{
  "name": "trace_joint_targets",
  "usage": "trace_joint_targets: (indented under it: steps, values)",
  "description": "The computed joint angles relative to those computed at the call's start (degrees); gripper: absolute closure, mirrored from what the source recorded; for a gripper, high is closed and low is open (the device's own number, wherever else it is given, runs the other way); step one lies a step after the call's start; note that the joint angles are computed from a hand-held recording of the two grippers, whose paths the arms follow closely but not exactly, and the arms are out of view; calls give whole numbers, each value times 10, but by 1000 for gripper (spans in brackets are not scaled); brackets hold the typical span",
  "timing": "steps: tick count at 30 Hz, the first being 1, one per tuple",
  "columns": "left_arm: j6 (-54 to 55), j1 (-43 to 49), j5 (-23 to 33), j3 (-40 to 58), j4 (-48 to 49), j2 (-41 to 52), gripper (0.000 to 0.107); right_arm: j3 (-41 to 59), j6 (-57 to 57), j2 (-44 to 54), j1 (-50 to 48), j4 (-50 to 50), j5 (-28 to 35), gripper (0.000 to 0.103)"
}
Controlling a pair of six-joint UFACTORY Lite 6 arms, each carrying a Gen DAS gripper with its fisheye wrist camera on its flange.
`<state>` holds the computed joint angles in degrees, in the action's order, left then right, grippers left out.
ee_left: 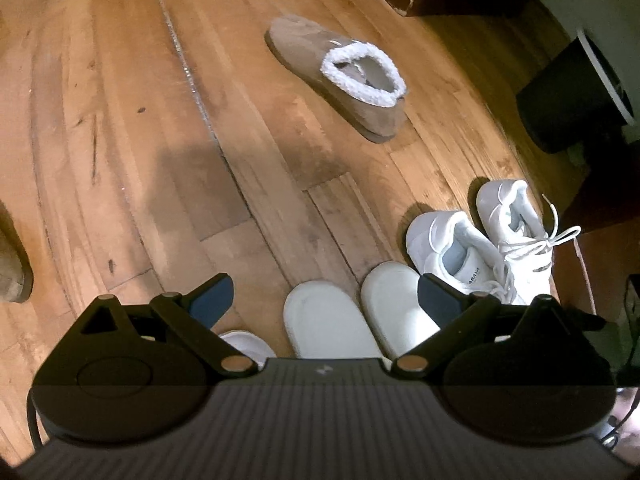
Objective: Organize scattered shoes
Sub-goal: 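Open the right gripper and lift it away from the sneakers, then move the open left gripper to the tan fleece-lined clog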
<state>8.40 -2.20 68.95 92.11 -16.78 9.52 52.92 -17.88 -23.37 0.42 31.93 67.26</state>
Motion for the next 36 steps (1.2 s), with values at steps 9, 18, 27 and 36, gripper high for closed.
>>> trace_joint_targets:
  steps: [9,18,27,36]
  values:
    - [79,237,164,190,-132,110,4,59,23,117,161,57,-119,18]
    - [104,425,46,274,8,178,8,150,-72,271,257,254,-156,18]
    - [75,539,-192,102,-8,277,38,256,-96,408,330,268,-173,18]
    - [172,544,-220,143,-154,349,25,289,-36,430,375,201,-196,18]
